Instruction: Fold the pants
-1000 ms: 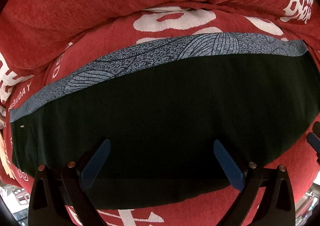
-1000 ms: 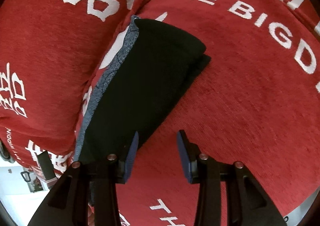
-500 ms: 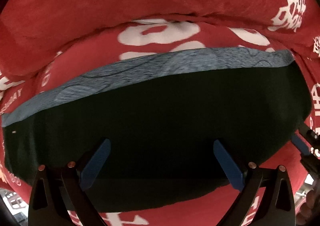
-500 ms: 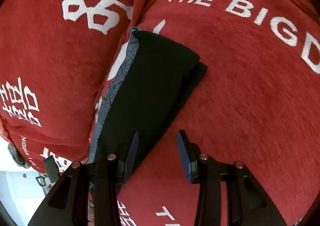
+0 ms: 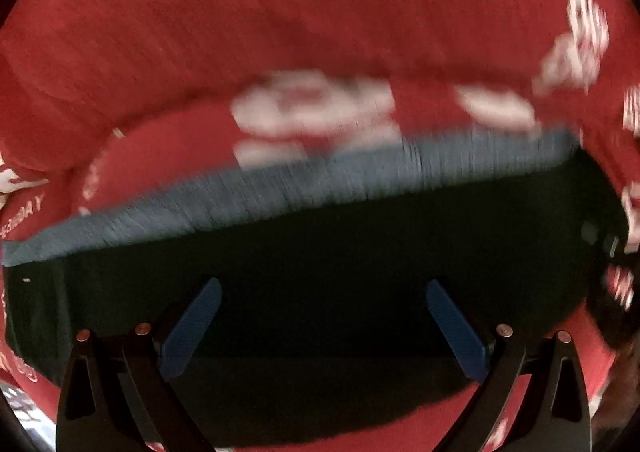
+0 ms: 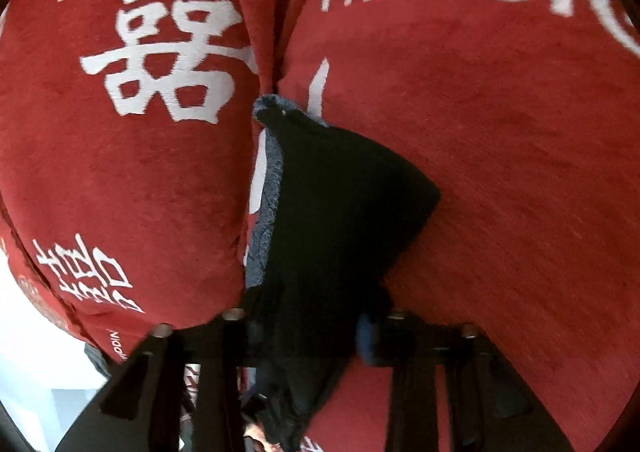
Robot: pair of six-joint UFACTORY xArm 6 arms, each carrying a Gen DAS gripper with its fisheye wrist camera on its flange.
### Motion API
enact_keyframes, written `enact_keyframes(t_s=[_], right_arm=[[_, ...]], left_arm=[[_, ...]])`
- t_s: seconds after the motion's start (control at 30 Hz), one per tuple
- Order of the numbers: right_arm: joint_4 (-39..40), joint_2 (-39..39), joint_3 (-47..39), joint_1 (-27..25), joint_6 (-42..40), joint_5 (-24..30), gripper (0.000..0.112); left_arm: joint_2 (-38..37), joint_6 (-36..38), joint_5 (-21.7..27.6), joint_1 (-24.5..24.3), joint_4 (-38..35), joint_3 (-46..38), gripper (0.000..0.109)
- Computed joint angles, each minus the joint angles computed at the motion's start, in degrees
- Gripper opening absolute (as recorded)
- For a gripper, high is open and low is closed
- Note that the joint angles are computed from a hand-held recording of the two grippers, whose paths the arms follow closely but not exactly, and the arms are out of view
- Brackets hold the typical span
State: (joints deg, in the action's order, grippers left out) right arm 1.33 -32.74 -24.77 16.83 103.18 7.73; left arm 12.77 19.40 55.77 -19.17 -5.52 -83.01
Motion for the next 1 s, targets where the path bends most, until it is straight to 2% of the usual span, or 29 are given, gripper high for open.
enact_keyframes(t_s=[0.1,0.2,0.27,0.33,0.43,0.5,0.6,0.77,0.9,1.0], right_arm=[[1.3,-0.2,-2.0,0.0,-5.5,1.1,0.014],[1.3,1.1,-6.7,0.1,-10.6,5.0,0.014],[1.3,2.4,-10.1,0.4,-13.9,8.2,0.014],[0.4,4.0,-13.9,0.5,-16.3,11.4,0.014],[-0.3,6.9,-19.2,0.7,-19.9,15.2,0.014],[-1.2,8.8,-23.4,1.1,-22.2,19.1,0.014],[-2.4,12.2,-30.7,2.2,-26.5,25.6,0.014],[-7.2,20.8,-46.2,6.0,-32.3,37.3,0.014],[-9.6,31.8,-62.4,9.9,-38.1,46.6,0.014],[-8.5,40.5,-73.3,12.5,-42.0,50.4,0.014]], left_arm=[[4.5,-3.4,-0.6,-0.4,2.1,-5.1,0.103],[9.4,-5.3,1.3,-1.5,5.8,-8.4,0.103],[8.1,-4.6,-3.5,-1.6,4.9,-4.8,0.103],[7.4,-3.2,-5.3,-1.8,5.3,-3.6,0.103],[9.7,-3.2,0.1,-1.3,4.8,-8.4,0.103],[9.1,-2.2,0.6,-0.8,4.3,-8.7,0.103],[6.2,1.5,-0.3,1.2,2.0,-6.3,0.103],[6.8,4.7,4.7,6.8,-0.6,-10.2,0.103],[5.4,6.3,6.3,11.6,-0.7,-9.4,0.103],[5.2,8.5,5.8,16.1,-0.7,-8.7,0.103]])
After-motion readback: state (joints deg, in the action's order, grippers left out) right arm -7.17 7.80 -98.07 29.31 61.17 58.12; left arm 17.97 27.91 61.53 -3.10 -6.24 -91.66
